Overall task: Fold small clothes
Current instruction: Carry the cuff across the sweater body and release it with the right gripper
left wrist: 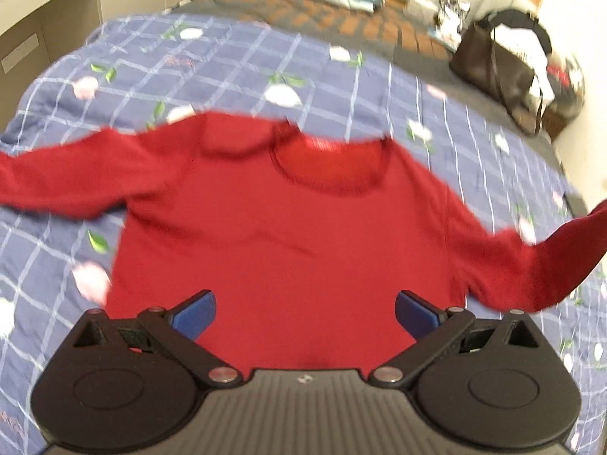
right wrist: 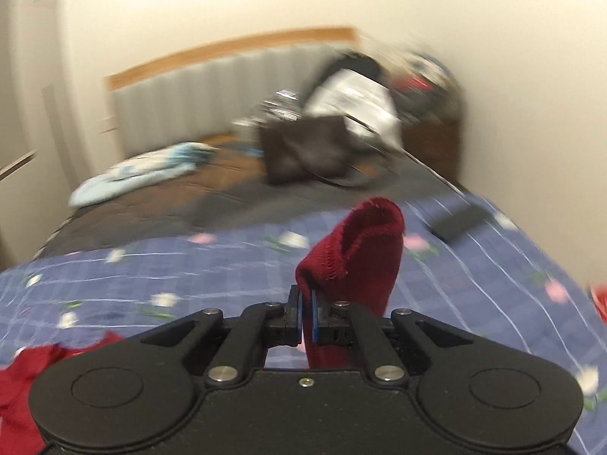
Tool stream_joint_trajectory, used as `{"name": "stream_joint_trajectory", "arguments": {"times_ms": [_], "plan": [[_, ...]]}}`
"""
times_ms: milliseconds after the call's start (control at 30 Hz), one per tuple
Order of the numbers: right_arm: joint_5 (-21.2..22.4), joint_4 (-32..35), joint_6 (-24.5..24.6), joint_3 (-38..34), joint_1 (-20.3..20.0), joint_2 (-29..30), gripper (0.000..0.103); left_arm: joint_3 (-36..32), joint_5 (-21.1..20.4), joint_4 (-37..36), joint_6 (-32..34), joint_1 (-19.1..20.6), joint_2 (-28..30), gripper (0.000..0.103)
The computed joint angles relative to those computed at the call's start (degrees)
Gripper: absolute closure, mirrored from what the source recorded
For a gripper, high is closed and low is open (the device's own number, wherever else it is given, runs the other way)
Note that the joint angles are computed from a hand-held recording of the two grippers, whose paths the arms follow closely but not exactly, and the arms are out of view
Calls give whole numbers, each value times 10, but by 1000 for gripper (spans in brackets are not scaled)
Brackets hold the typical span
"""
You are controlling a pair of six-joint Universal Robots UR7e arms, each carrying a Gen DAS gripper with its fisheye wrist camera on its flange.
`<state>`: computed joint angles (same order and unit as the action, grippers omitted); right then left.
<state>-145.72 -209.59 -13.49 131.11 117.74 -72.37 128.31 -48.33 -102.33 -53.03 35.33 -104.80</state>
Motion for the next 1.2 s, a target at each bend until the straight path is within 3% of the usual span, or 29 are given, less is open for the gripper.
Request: {"name": "stream_joint_trajectory", "arguments": {"times_ms": [167, 333, 567, 733, 833, 1000, 1200], "plan": [[12, 46, -11, -89, 72, 108, 99, -19, 18, -35, 75, 50, -28, 0], [35, 86, 35, -170, 108, 232, 99, -23, 21, -95, 168, 122, -48, 0], [75, 131, 83, -244, 122, 396, 101, -13, -5, -200, 298, 221, -43, 0], [101, 171, 117, -260, 121, 450, 100, -6, -39, -251, 345, 253, -31, 0], [125, 199, 142, -249, 118, 446, 81, -5, -61, -270, 353, 259, -19, 0], [123, 175, 177, -177, 113, 385, 36, -3, -106, -309, 364, 264, 15, 0], [90, 148, 224, -70, 71, 272, 17, -8, -147, -351, 383, 278, 99, 2]]}}
